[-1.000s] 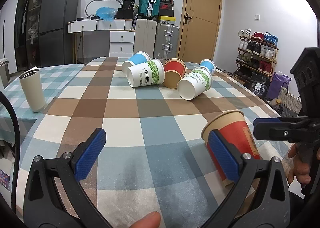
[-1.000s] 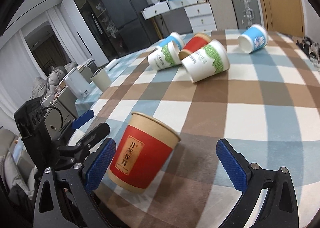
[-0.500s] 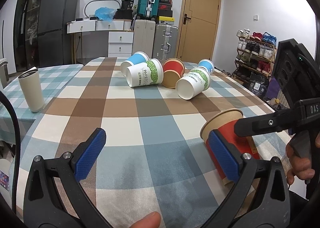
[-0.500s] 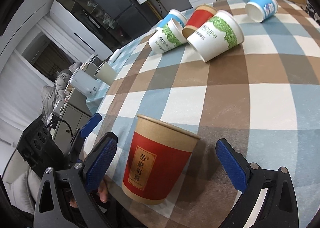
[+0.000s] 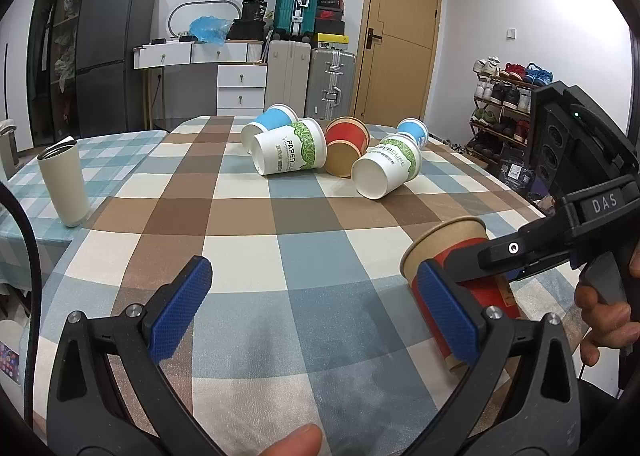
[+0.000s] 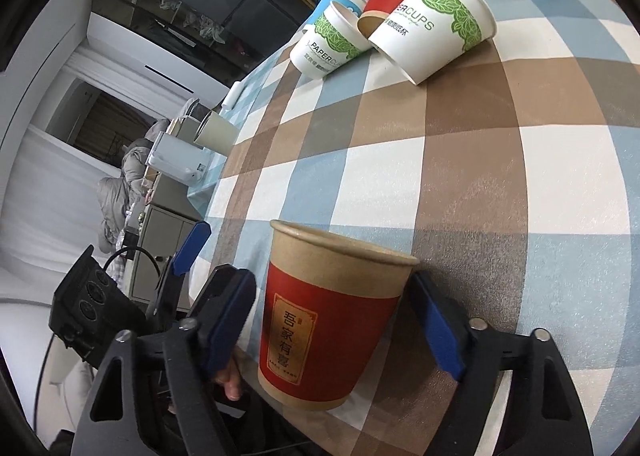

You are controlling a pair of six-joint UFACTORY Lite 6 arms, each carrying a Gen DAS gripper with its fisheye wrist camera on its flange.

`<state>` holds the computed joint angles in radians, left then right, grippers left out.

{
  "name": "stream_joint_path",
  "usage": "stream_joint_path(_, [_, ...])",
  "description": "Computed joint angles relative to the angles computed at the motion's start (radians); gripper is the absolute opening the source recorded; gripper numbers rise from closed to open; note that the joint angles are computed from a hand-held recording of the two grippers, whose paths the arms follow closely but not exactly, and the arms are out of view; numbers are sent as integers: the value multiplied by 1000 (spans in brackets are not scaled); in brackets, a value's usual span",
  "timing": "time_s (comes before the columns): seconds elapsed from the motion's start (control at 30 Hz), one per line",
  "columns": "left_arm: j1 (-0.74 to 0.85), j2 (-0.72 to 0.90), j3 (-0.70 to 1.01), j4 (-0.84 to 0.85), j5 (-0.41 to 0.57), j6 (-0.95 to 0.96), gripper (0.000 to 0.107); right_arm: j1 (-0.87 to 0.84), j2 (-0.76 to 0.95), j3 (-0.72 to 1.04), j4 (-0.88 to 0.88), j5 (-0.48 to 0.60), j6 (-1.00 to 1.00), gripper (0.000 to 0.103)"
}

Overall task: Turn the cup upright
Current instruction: 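Rotate the red cup rim-up with the right gripper and lower it onto the table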

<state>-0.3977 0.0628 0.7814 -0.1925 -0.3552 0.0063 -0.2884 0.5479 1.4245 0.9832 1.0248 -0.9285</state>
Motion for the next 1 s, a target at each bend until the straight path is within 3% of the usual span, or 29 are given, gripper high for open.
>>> stream_joint_path(0.13, [-2, 1, 0, -4, -1, 4, 102, -8, 3, 2, 7, 20, -7, 69])
stream_joint_path(0.5, [-2, 2, 0, -2, -3, 1, 102, -32, -121, -98, 48, -26, -101, 67])
stream_joint_path(0.6, [-2, 3, 0, -4, -3, 2, 102, -28, -191, -153, 91, -101, -180, 67])
stream_joint_path(0.8, [-4, 2, -1, -5, -3, 2, 102, 29, -336, -289, 221, -362, -402, 67])
stream_joint_path(1.0, [-3, 2, -2, -7, -5, 3, 102, 79, -300, -260, 334, -506, -522, 67])
